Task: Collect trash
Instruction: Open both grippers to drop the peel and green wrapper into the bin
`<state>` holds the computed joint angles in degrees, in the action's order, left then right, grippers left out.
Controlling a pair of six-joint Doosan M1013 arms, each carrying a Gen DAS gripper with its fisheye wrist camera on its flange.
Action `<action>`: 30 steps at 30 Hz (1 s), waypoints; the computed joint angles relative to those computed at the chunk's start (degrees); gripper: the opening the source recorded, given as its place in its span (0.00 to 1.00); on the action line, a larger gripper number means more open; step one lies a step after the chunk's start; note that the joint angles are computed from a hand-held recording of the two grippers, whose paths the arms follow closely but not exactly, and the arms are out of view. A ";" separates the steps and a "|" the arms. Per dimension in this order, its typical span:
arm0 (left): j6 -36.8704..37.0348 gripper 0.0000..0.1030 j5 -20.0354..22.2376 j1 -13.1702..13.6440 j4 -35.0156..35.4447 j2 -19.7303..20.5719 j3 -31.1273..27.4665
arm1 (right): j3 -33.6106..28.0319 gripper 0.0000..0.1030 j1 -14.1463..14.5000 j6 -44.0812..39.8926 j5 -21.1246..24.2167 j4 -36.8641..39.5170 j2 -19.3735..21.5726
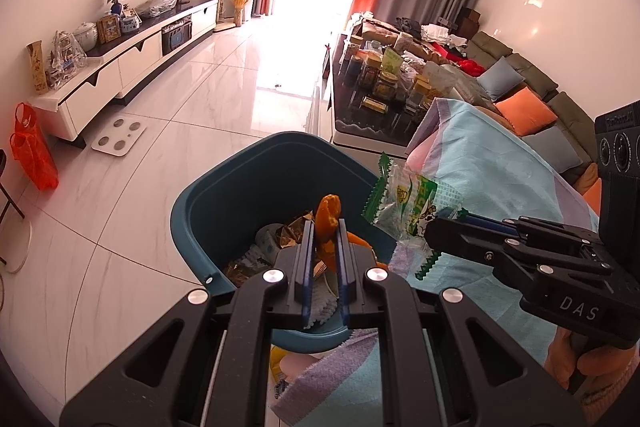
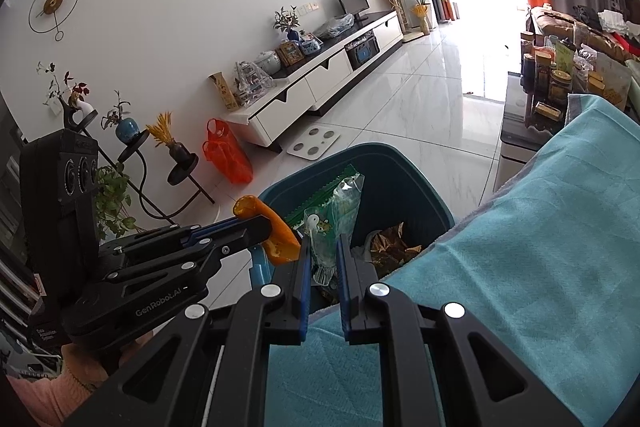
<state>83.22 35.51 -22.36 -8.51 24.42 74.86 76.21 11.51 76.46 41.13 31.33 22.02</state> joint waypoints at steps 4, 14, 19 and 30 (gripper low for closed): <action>-0.89 0.10 0.18 -0.07 1.01 0.40 -0.34 | -0.63 0.10 0.10 0.77 0.46 -0.88 0.44; -3.12 0.10 1.18 -0.29 3.28 1.37 -1.11 | -3.07 0.11 0.10 3.14 2.91 -2.54 2.27; -3.77 0.11 1.77 -0.35 4.06 2.08 -1.68 | -4.12 0.11 0.21 4.61 4.00 -3.55 3.10; -3.97 0.24 4.49 -0.11 4.14 5.00 -4.36 | -6.05 0.20 -0.42 9.36 6.61 -3.46 4.91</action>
<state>79.25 40.00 -22.47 -4.36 29.42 70.51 70.17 11.08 85.82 47.75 27.87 26.93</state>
